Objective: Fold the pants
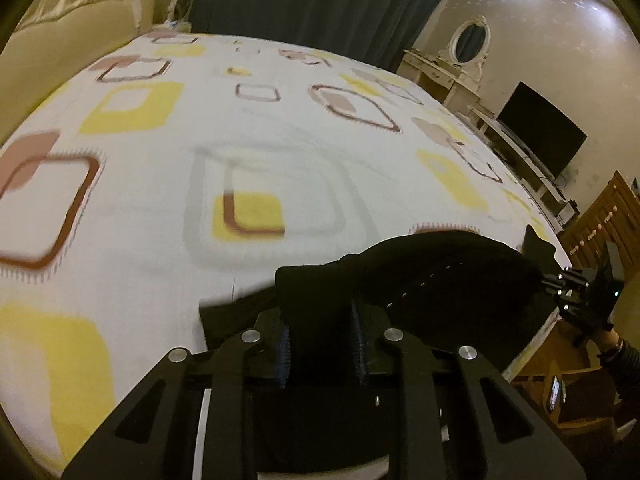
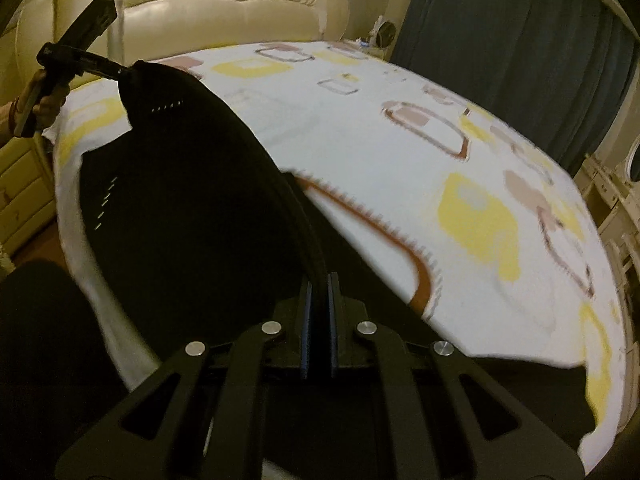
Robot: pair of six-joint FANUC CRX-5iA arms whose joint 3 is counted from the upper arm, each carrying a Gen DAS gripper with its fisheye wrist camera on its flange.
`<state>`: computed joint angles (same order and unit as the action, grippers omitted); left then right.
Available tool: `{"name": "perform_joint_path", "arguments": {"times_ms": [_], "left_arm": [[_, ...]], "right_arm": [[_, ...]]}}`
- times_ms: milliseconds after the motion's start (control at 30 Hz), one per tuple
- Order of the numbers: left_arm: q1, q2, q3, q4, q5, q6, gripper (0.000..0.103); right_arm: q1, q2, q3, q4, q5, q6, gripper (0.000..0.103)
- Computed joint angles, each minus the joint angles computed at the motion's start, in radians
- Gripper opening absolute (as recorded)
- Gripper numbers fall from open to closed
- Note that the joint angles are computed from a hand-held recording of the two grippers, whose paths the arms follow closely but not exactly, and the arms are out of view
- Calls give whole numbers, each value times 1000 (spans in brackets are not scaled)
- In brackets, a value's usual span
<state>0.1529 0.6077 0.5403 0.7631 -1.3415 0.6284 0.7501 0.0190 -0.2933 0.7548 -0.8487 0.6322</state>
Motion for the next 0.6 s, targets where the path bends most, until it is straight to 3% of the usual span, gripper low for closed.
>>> {"name": "perform_joint_path", "arguments": {"times_ms": [233, 600], "left_arm": [[59, -92, -207, 36, 30, -17, 22], [63, -170, -344, -105, 118, -10, 26]], "right_arm": [[81, -39, -64, -37, -22, -74, 7], [118, -58, -104, -139, -17, -108, 13]]}}
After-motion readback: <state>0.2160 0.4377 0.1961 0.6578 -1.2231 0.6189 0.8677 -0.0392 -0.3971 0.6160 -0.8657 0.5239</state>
